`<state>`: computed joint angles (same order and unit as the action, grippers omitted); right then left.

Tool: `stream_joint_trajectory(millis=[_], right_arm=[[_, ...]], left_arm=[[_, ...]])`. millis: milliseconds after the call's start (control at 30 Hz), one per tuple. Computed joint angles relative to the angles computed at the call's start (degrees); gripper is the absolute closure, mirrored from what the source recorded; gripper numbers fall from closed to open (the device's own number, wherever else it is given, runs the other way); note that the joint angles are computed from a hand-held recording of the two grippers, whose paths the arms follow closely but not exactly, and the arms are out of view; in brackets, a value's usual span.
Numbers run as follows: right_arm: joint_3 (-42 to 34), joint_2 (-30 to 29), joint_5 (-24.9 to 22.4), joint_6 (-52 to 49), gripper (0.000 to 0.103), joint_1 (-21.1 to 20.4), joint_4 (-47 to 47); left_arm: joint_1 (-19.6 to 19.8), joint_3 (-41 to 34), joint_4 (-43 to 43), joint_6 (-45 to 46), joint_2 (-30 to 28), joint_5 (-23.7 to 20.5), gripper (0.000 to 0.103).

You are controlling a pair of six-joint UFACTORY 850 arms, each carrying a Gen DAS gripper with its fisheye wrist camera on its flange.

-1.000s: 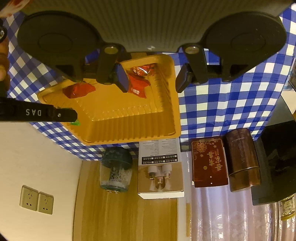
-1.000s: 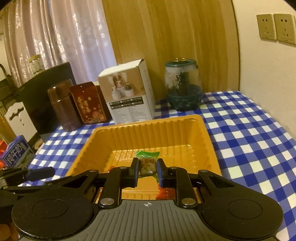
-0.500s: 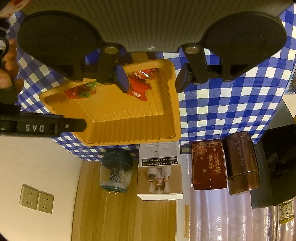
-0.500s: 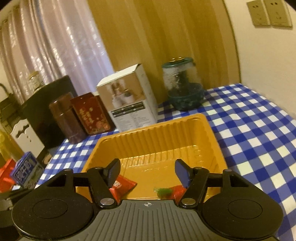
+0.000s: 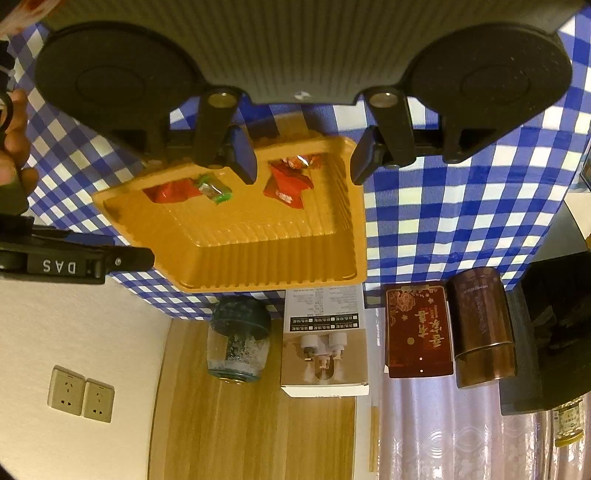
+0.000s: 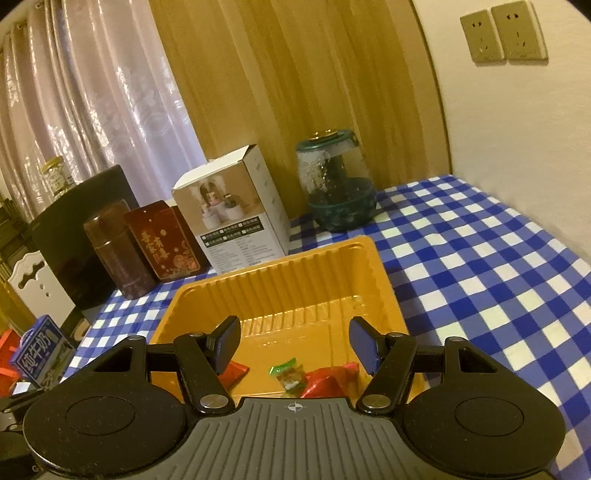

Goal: Organize snacks
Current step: 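Open the left tool into the tray while the right tool drops the green sweet, then move the right tool to the clear packaged cake and grasp it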

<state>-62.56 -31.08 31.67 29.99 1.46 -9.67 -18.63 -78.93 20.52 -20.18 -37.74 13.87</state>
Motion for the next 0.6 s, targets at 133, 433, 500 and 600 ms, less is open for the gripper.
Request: stream_joint_trajectory(millis=[133, 433, 500, 600], right_arm=[[2.37, 1.89, 1.11, -2.38, 0.038, 0.26, 1.99], [9.20, 7.25, 1.19, -2.33, 0.038, 0.14, 3.77], [10.99, 8.73, 1.68, -3.01, 0.038, 0.25, 4.58], [13.94, 10.89, 2.41, -3.60, 0.038, 0.49, 5.39]], left_arm=[[-0.15, 3.08, -1.05, 0.59, 1.93, 1.04, 0.051], [-0.79, 10.29, -3.29, 2.23, 6.52, 2.66, 0.051], [-0.92, 12.12, -4.21, 2.87, 7.71, 3.08, 0.051], [-1.07, 14.55, -4.57, 2.53, 9.31, 3.48, 0.051]])
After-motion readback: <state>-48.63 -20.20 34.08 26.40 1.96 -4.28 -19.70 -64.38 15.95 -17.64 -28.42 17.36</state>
